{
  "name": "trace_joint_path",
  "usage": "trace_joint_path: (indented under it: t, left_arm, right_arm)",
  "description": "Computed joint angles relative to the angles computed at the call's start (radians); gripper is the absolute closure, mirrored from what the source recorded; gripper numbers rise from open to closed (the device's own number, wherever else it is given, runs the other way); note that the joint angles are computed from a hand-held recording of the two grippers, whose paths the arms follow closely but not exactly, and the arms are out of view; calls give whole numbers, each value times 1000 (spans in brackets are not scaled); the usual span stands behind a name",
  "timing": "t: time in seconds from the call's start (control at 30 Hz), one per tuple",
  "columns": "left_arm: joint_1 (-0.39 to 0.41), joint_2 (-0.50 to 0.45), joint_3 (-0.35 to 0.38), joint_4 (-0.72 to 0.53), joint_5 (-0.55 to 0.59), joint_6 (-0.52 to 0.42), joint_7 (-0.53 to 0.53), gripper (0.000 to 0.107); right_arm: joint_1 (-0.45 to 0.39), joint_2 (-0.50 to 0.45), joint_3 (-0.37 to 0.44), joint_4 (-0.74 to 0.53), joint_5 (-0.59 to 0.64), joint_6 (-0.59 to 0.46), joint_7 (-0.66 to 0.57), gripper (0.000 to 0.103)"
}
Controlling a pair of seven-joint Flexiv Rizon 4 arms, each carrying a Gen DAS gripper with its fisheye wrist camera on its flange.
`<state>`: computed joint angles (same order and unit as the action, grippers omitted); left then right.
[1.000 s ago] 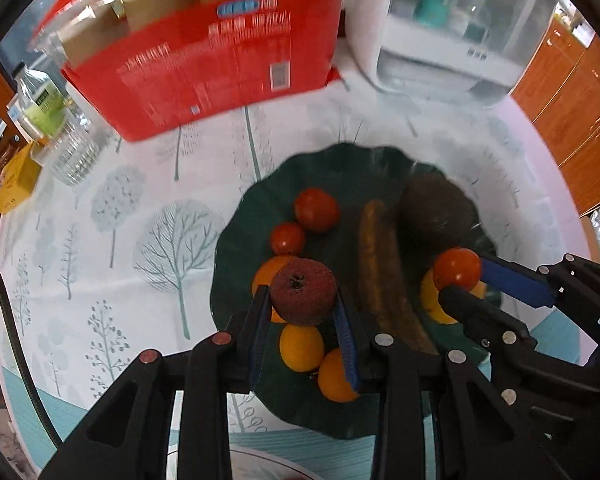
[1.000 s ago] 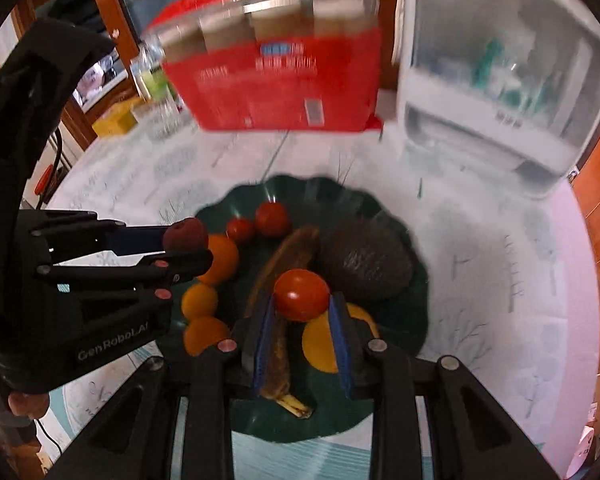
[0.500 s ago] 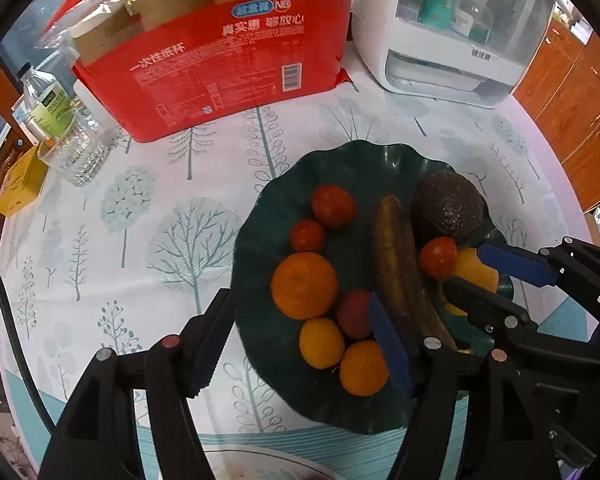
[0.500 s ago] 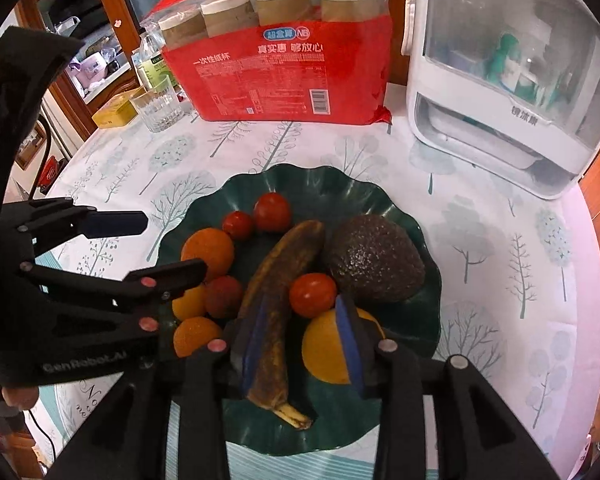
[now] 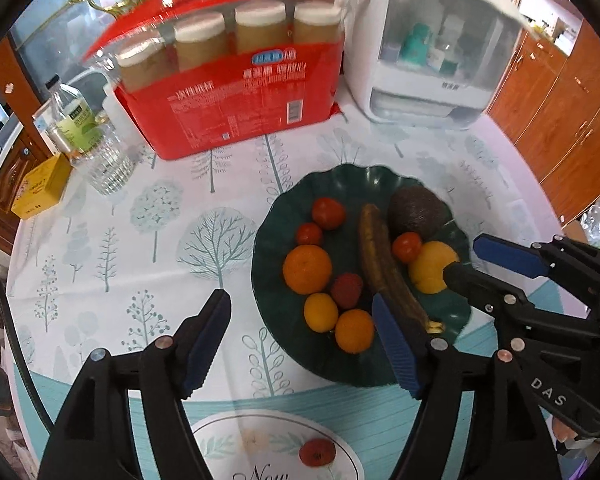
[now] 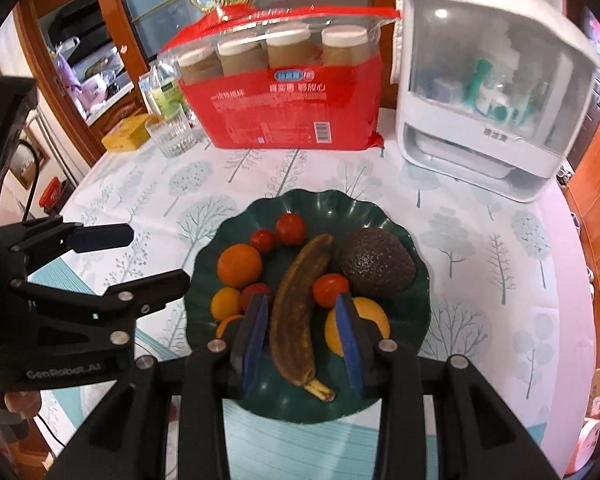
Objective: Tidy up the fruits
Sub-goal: 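Withdraw both tools back toward the white plate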
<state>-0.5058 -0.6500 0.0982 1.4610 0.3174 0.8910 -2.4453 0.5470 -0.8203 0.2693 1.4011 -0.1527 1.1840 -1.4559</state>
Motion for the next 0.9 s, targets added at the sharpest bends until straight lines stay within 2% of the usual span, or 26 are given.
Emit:
trace_joint_path:
  t: [0.33,0.4,0.57,0.7,0.77,0.9]
  left_arm:
    - [-46,165,21,123,113,7,-159,32]
    - [-58,204,21,145,155,-19,-188,32]
    - [-82,277,-6,180,276,-111,-251,31]
    - [-87,333,-43,222,350,-157,-297,27]
    - [-82,359,-64,247,378,-166,-317,26]
    - [-71,415,-103,310,434,-159,-377,17]
  right_arm:
    - [40,127,-19,147,-6,79,111,67]
    - [58,158,-33,190,-22,111,145,67]
    - [108,222,-76,282,-67,177,267,67]
    - [154,270,-126,355,-132,221,374,61]
    - [174,295,-147,393,-162,242,429,59]
    - [216,337,-194,466,-227,290,539,57]
